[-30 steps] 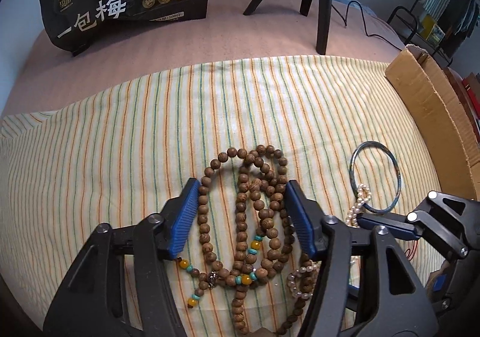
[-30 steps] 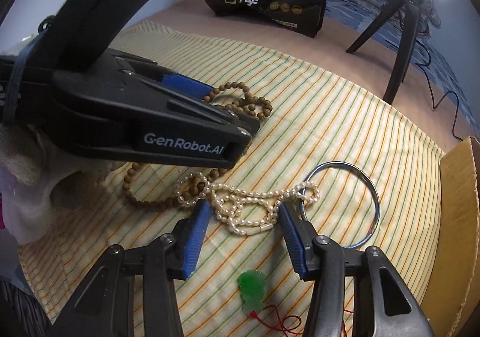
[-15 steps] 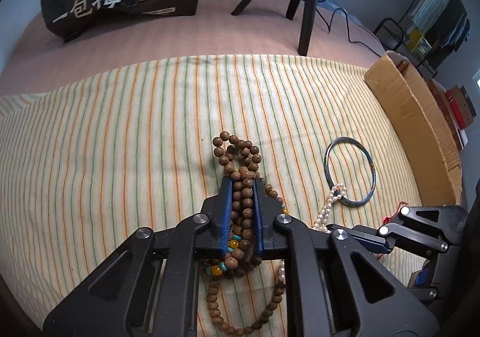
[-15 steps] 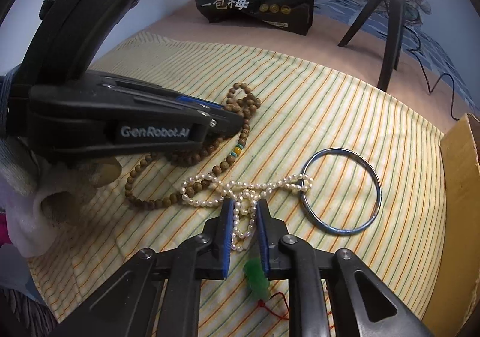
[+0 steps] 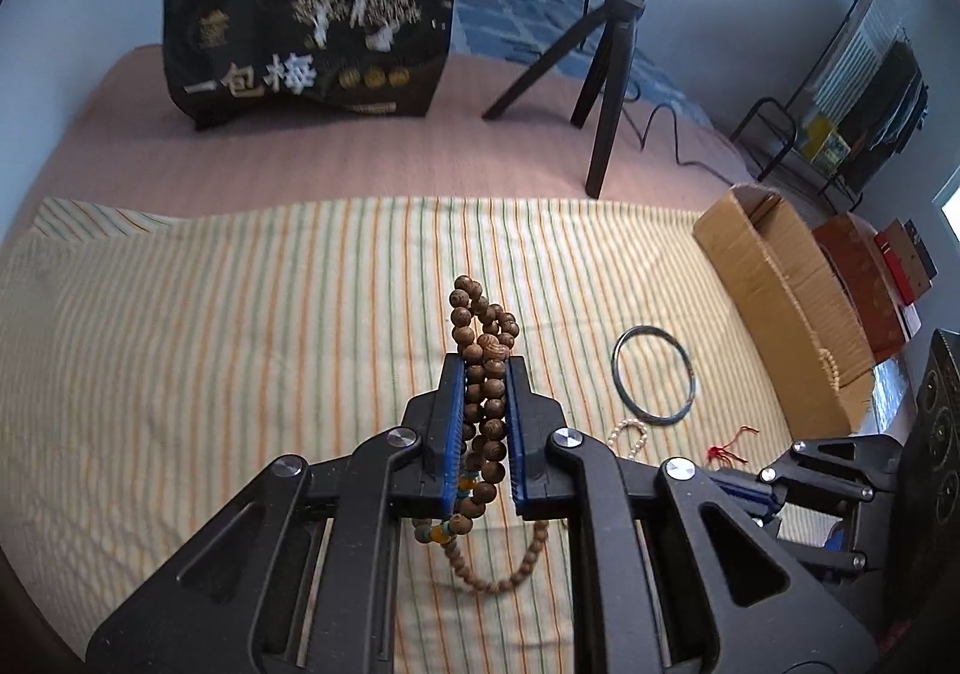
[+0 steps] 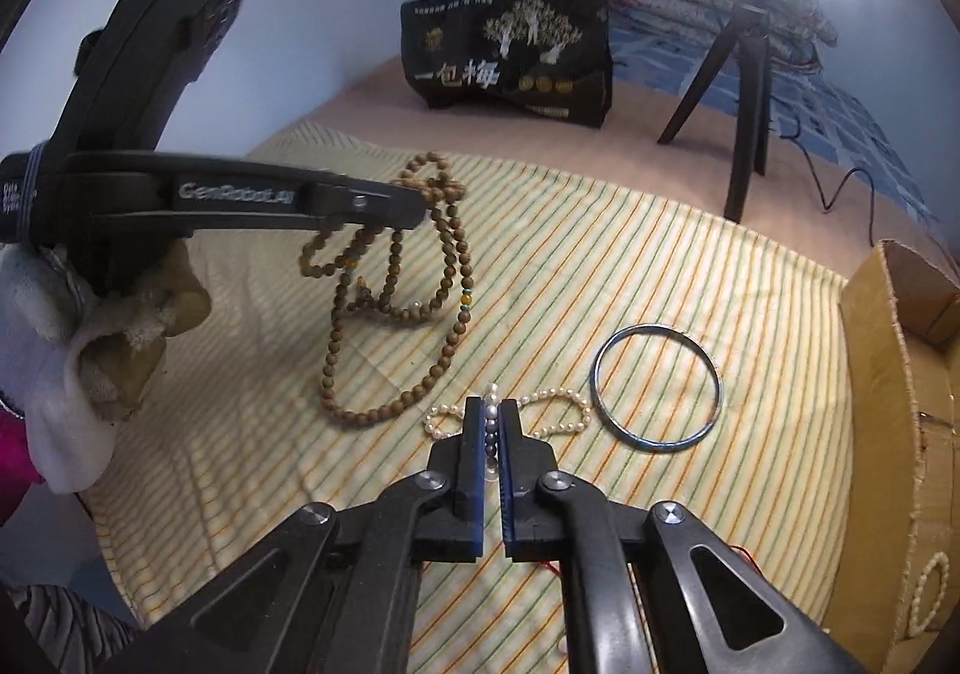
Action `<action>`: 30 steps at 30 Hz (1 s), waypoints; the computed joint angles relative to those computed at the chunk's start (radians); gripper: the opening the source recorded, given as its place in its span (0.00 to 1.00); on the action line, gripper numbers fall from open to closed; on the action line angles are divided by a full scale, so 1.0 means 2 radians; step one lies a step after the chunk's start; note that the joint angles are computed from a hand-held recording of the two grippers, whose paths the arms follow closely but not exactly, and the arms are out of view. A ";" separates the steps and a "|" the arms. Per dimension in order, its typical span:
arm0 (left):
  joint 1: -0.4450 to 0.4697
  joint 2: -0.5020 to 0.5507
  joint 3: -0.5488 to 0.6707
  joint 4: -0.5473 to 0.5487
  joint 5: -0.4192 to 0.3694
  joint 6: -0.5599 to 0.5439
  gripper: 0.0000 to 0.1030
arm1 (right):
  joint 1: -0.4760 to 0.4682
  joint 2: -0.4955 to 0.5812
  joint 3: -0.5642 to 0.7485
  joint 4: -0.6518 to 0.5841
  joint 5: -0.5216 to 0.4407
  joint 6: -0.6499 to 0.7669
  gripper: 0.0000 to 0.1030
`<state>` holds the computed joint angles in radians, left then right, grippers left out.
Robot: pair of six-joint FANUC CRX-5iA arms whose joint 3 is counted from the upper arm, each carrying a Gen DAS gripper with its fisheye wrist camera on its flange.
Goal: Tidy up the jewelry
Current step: 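Grasp the brown wooden prayer beads with the left tool while the right tool grasps the pearl necklace, then carry the prayer beads and pearl necklace into the box and open both tools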
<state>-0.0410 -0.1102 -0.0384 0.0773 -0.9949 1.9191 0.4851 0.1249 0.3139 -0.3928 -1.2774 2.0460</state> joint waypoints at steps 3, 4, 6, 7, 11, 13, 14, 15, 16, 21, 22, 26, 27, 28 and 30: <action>0.001 -0.011 0.001 0.000 -0.002 0.002 0.10 | -0.005 -0.006 -0.001 -0.006 0.001 0.000 0.01; 0.000 -0.012 0.002 -0.001 -0.002 0.002 0.10 | -0.007 -0.008 -0.002 -0.007 0.001 0.002 0.01; -0.001 -0.018 0.004 -0.004 -0.006 0.001 0.10 | -0.009 -0.007 0.000 -0.011 -0.007 0.004 0.01; -0.002 -0.020 0.005 -0.008 -0.007 0.003 0.10 | -0.013 0.000 0.007 -0.019 -0.022 0.007 0.01; -0.002 -0.029 0.001 -0.006 -0.006 0.007 0.10 | 0.000 0.010 0.000 0.000 -0.028 0.001 0.34; -0.001 -0.033 0.001 -0.007 -0.007 0.008 0.10 | 0.014 0.016 -0.006 0.020 -0.029 0.000 0.34; 0.000 -0.034 0.000 -0.007 -0.008 0.008 0.10 | 0.020 0.018 -0.011 0.031 -0.025 -0.003 0.37; 0.001 -0.035 0.000 -0.006 -0.009 0.007 0.10 | 0.032 0.020 -0.019 0.053 -0.016 -0.012 0.39; 0.002 -0.037 0.000 -0.006 -0.010 0.007 0.10 | 0.037 0.020 -0.024 0.061 -0.012 -0.014 0.39; 0.006 -0.045 -0.004 -0.006 -0.011 0.005 0.10 | 0.047 0.025 -0.033 0.072 0.006 -0.015 0.14; 0.005 -0.046 -0.004 -0.008 -0.012 0.004 0.10 | 0.047 0.027 -0.030 0.072 0.004 -0.014 0.09; 0.007 -0.051 -0.006 -0.006 -0.009 0.006 0.10 | 0.046 0.027 -0.025 0.074 0.002 -0.014 0.05; 0.009 -0.052 -0.007 -0.004 -0.007 0.006 0.10 | 0.046 0.025 -0.025 0.072 0.005 -0.014 0.05; 0.011 -0.055 -0.009 0.000 -0.005 0.005 0.10 | 0.045 0.020 -0.027 0.071 0.010 -0.015 0.05; 0.013 -0.059 -0.010 0.005 -0.004 0.003 0.10 | 0.037 0.013 -0.023 0.057 0.008 -0.014 0.05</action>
